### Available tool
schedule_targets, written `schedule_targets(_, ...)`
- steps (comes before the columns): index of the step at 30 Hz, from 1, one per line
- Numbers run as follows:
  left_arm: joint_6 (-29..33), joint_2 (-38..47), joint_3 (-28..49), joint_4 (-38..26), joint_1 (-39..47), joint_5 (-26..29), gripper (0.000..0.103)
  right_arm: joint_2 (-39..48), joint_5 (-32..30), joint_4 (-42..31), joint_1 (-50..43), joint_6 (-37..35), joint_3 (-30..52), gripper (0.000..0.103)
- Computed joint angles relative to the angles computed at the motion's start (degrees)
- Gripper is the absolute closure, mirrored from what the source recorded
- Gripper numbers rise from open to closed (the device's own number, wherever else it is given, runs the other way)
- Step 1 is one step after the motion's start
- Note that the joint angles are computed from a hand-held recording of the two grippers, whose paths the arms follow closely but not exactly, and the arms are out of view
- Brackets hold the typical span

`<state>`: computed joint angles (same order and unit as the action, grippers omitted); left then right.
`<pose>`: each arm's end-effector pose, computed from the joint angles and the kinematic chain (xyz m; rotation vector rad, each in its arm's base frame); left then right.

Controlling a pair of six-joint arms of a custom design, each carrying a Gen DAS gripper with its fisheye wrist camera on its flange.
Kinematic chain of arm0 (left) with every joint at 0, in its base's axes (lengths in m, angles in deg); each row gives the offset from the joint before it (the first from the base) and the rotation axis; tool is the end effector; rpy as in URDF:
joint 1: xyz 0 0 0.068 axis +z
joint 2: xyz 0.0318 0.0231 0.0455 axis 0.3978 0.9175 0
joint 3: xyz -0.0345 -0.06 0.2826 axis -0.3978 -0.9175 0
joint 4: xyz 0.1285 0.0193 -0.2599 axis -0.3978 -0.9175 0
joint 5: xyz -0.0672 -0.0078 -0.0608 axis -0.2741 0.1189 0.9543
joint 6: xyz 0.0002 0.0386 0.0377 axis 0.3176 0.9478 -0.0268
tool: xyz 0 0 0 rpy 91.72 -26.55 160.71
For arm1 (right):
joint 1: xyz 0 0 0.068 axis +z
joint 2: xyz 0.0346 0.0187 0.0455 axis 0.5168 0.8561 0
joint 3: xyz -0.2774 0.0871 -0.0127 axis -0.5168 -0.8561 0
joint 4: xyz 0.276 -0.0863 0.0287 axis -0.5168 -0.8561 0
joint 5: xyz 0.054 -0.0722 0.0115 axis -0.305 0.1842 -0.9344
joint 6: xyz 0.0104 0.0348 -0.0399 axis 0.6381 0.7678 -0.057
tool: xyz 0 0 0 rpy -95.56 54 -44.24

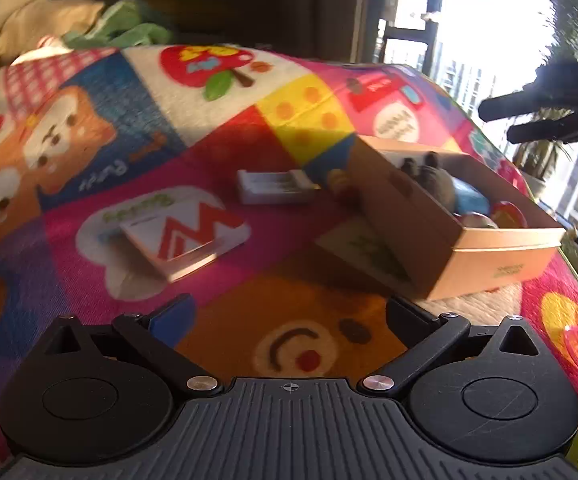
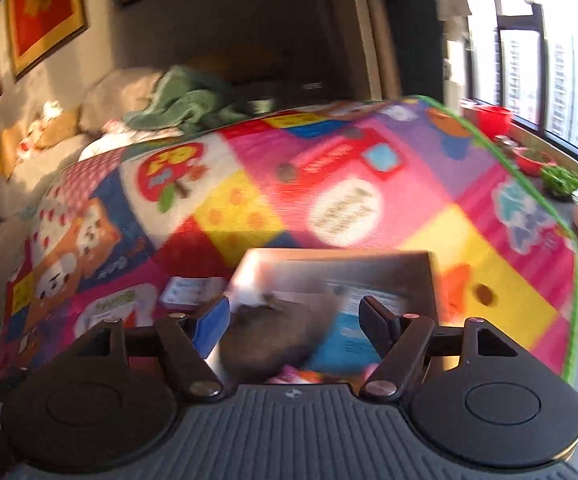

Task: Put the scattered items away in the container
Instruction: 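Grasp the white battery charger with the right gripper and lift it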

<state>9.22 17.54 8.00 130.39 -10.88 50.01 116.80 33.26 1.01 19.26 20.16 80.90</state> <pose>0.2100 -0.1187 0.0419 -0.3468 2.1211 -0.0119 0.4316 -0.0638 0.1489 -0.7612 2.0957 0.6102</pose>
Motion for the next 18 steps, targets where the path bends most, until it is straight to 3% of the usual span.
schedule_targets(5,-4.10,3.23,-2.52,8.19,0.21,-1.68,0.000,3.91,5.72,-11.17,13.33,3.46,8.71,0.022)
schedule_targets(13,-11.47,4.97,-5.15,13.95,4.11,0.68,0.000,24.53,23.51,-25.60,28.57,17.84,35.40,0.018)
schedule_targets(18,-11.13,5.69,-5.45,15.76,4.49,1.54,0.000,25.70,33.07,-18.62,32.26,20.69,32.94,0.011)
